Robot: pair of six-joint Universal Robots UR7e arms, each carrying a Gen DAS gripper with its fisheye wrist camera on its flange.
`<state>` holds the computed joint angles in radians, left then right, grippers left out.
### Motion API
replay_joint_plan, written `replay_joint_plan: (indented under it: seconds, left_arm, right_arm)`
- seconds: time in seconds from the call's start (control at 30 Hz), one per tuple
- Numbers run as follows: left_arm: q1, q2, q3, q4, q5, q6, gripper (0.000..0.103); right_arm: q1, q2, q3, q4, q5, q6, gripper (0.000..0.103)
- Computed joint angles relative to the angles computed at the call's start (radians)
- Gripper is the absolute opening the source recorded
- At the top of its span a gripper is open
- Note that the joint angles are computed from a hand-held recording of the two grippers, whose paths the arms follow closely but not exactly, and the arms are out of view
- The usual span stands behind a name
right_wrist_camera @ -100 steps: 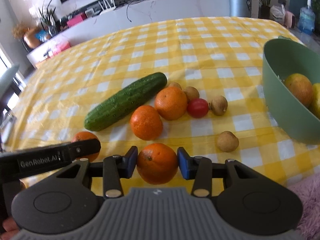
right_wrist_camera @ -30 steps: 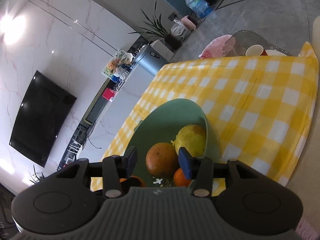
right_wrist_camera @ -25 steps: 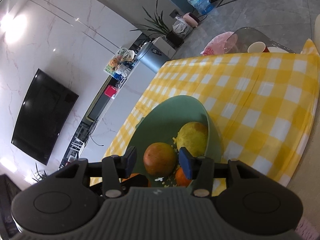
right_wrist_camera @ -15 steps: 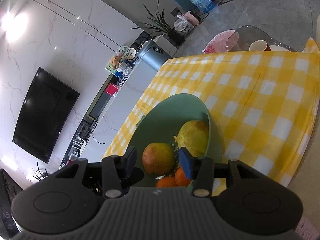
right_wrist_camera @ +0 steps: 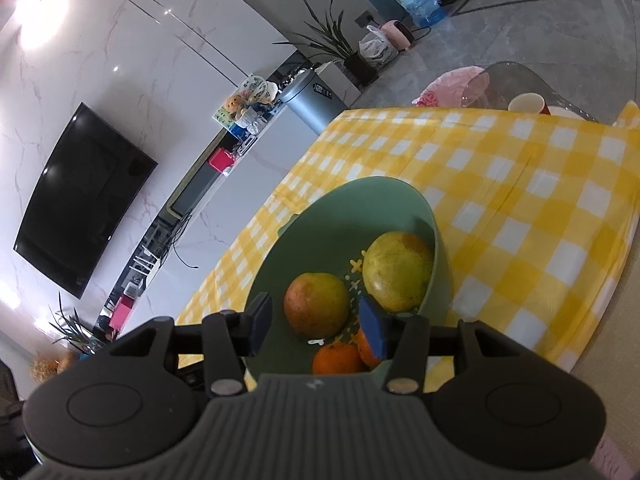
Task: Organize fruits
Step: 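Move both tools back toward the remaining oranges beside the cucumber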
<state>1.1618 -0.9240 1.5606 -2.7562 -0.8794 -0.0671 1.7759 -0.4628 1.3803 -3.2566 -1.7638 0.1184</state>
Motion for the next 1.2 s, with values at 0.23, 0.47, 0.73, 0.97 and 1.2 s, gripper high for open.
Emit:
replay_joint_plan:
  seconds: [0.23, 0.47, 0.73, 0.97, 1.2]
  left_arm:
    - [-0.026, -0.078, 0.079, -0.003, 0.052, -0.029, 0.074]
    - [-0.045, -0.164, 0.16, 0.021, 0.117, -0.082, 0.076]
    - [-0.04, -0.276, 0.264, 0.026, 0.169, -0.173, 0.077]
    - [-0.027, -0.355, 0.327, 0.048, 0.201, -0.245, 0.077]
    - [0.015, -0.401, 0.362, 0.041, 0.176, -0.301, 0.077]
  right_arm:
    - [0.022, -0.007, 0.001, 0.009, -0.024, -0.019, 0.05]
    - [0.061, -0.008, 0.0, 0.037, -0.031, -0.061, 0.052]
    - [0.123, 0.009, -0.009, 0.094, -0.02, -0.145, 0.054]
    - [0.176, 0.031, -0.04, 0.228, -0.04, -0.206, 0.053]
    - [0.203, 0.062, -0.079, 0.401, -0.035, -0.169, 0.052]
